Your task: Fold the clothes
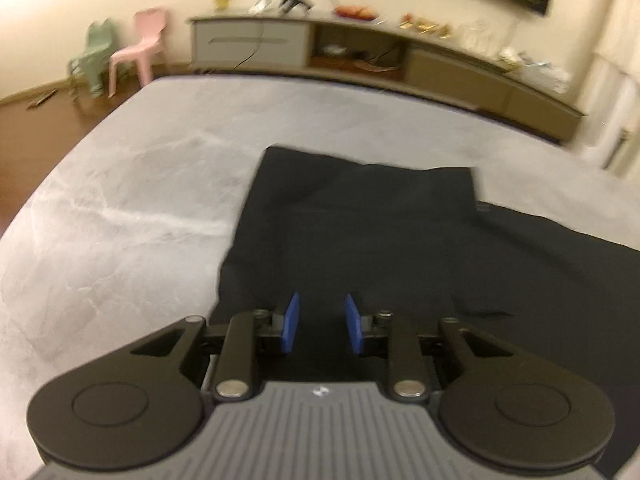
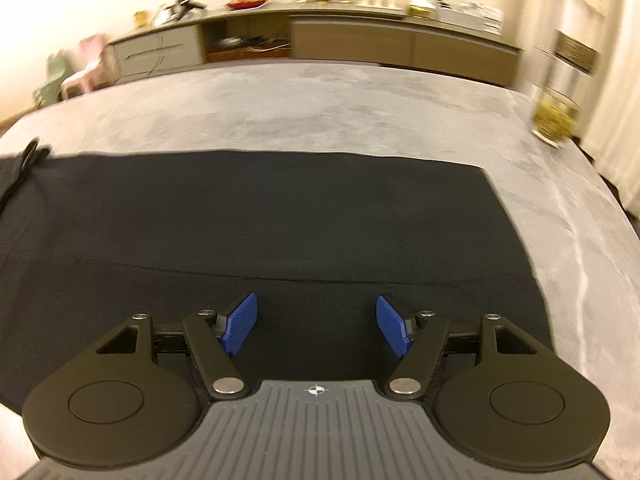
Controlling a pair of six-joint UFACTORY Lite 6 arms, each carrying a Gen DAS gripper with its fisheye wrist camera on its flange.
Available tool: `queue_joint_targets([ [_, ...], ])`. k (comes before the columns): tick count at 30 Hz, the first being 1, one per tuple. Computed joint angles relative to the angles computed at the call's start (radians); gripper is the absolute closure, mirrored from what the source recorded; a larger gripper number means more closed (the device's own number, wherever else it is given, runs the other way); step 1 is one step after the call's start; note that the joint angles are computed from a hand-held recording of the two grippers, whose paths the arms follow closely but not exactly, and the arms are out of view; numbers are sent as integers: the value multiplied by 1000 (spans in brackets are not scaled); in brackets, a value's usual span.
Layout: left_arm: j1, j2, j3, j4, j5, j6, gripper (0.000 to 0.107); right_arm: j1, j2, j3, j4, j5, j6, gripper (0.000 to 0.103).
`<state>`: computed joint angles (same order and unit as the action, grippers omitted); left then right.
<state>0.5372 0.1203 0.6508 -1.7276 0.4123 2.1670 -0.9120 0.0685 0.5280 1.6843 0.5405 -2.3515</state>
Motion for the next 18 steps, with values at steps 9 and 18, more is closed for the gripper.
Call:
queue_joint_targets([
  [9, 73, -276, -190, 215, 39, -188, 79, -314, 48, 98, -117, 112, 165, 18],
  [18, 353, -409, -420, 167, 136, 118, 81, -291, 118, 127, -81, 72, 104, 17],
])
